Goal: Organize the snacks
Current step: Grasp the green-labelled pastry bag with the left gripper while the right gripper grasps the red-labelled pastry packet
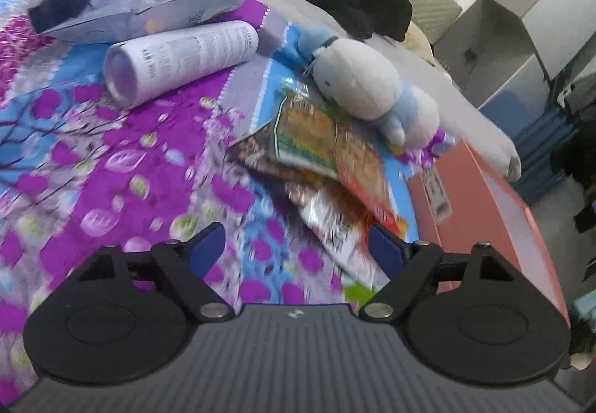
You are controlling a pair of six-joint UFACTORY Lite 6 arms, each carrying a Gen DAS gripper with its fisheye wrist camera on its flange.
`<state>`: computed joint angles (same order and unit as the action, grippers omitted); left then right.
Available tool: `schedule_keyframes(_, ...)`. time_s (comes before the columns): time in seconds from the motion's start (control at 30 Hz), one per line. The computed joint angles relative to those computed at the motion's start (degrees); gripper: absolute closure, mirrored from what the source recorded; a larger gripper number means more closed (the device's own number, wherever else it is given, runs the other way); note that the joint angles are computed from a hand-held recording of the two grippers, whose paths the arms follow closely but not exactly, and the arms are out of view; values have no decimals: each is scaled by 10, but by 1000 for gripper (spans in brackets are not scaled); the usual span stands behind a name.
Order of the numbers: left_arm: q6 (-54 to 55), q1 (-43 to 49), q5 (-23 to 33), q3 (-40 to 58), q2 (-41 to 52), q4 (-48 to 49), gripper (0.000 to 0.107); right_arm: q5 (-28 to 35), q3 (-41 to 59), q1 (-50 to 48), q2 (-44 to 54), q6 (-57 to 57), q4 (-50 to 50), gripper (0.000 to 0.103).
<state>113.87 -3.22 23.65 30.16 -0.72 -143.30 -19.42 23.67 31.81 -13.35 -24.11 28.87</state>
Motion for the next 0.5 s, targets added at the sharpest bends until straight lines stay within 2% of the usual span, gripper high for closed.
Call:
schedule_keyframes(0.07,-16,14,30,37,50,17,27,-30,43,-1,63,-22,4,52)
schedule_keyframes(0.17,-43,29,67,94,127,41,39,-51,103,-11,142,-40,5,52)
schedule_keyframes(0.27,-70,39,97,140,190,63,45,-62,164,-12,216,-109,59,52)
schedule_keyframes(0.37,-89,47,131,178,244,71,45,-86,202,-9,271,-140,65,52)
schedule_keyframes(0.5,-103,46,134,230,301,67,45,-96,261,-9,338,-174,61,52)
